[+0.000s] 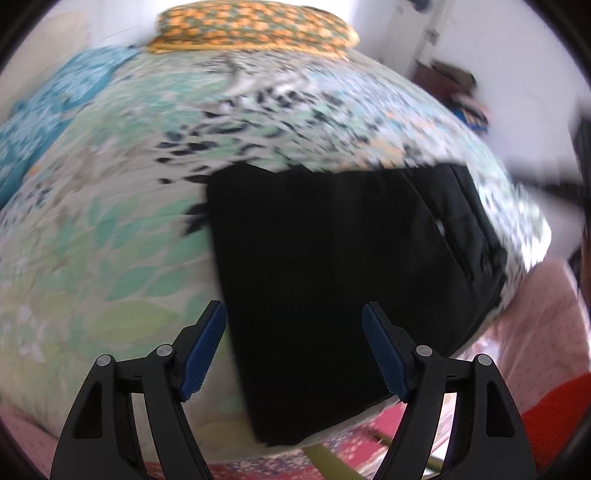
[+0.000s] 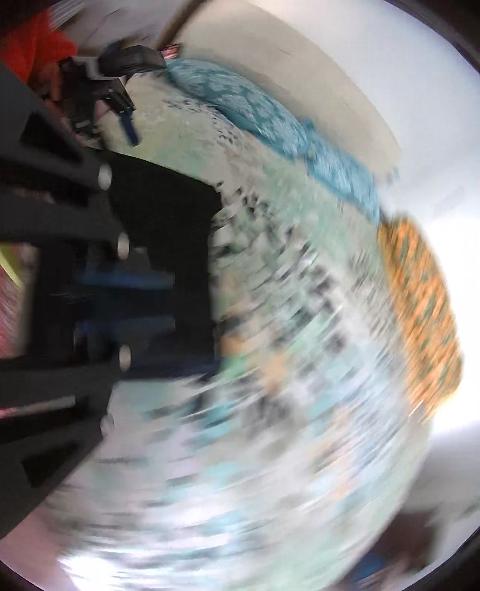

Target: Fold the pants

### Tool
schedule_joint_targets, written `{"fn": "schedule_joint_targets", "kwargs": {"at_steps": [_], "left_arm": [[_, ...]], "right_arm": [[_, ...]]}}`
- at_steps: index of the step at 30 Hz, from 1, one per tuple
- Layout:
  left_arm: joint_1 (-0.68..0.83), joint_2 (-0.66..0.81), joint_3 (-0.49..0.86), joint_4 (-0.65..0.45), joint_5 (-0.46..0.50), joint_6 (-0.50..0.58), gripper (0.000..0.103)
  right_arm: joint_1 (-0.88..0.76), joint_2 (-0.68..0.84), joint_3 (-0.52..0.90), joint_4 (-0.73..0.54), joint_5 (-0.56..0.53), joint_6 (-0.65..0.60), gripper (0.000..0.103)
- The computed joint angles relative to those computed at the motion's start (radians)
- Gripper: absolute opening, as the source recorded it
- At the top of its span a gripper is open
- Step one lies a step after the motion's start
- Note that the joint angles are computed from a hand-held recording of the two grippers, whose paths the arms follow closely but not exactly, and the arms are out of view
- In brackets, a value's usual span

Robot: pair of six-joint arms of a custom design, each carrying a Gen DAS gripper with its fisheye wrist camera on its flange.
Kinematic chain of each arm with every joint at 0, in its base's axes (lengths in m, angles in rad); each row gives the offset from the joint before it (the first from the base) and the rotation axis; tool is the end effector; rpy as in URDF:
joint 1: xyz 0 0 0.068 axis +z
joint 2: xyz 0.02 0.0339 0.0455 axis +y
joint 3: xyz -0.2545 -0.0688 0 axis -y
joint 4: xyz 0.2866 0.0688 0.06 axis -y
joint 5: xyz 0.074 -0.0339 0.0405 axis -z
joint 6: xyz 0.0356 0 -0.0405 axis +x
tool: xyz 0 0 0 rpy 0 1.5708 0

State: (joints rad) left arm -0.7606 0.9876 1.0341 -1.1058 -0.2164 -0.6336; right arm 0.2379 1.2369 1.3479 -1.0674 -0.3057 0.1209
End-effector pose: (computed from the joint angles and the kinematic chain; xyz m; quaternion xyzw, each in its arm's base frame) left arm 0.1622 -0.1438 0.3043 0.0338 0.9616 -0.0814 0.2599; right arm 0.2667 0.0757 0.3571 -0.1010 0.9378 0.1961 0.2682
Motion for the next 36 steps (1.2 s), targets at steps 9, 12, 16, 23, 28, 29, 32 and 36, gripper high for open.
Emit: {"fn": "schedule_joint_targets", "kwargs": {"at_steps": [9,12,16,23,28,29,32,36], "left_arm": [[-0.171,0.093,0.023,-0.083,-0.122,-0.001,0.082],[-0.152,0.057,0.018,-0.083,-0.100,-0.043,0.083],[-0.114,0.055,0.023,-0.068,-0.098,-0.038,0.084],[-0.119,0.089,0.036,-0.108,-0.123,-0.046,0.084],[-0.126,0.096,0.045,-0.124,-0.146,-0.048,0.084],[-0.123,0.098,0.046,-0.124,-0.144,-0.047,0.084],[-0.120,0.100,0.047,-0.130,-0.145,-0.049,0.084],[-0.113,0.095,0.049,-0.135,-0.144,-0.041,0.084]], "right_arm": [[0.061,0.324,0.059,-0.027,0.128,-0.168,0.050],[0.076,0.177,0.028,-0.046,0.123,-0.163,0.050],[0.143,-0.010,-0.037,-0.137,0.055,-0.173,0.050],[0.243,-0.149,-0.258,-0.194,0.079,-0.079,0.050],[0.214,-0.154,-0.246,-0.202,0.049,-0.074,0.050],[0.208,-0.155,-0.253,-0.198,0.044,-0.080,0.051],[0.207,-0.158,-0.248,-0.192,0.033,-0.074,0.056],[0.176,-0.175,-0.227,-0.179,-0.003,-0.073,0.075]]}}
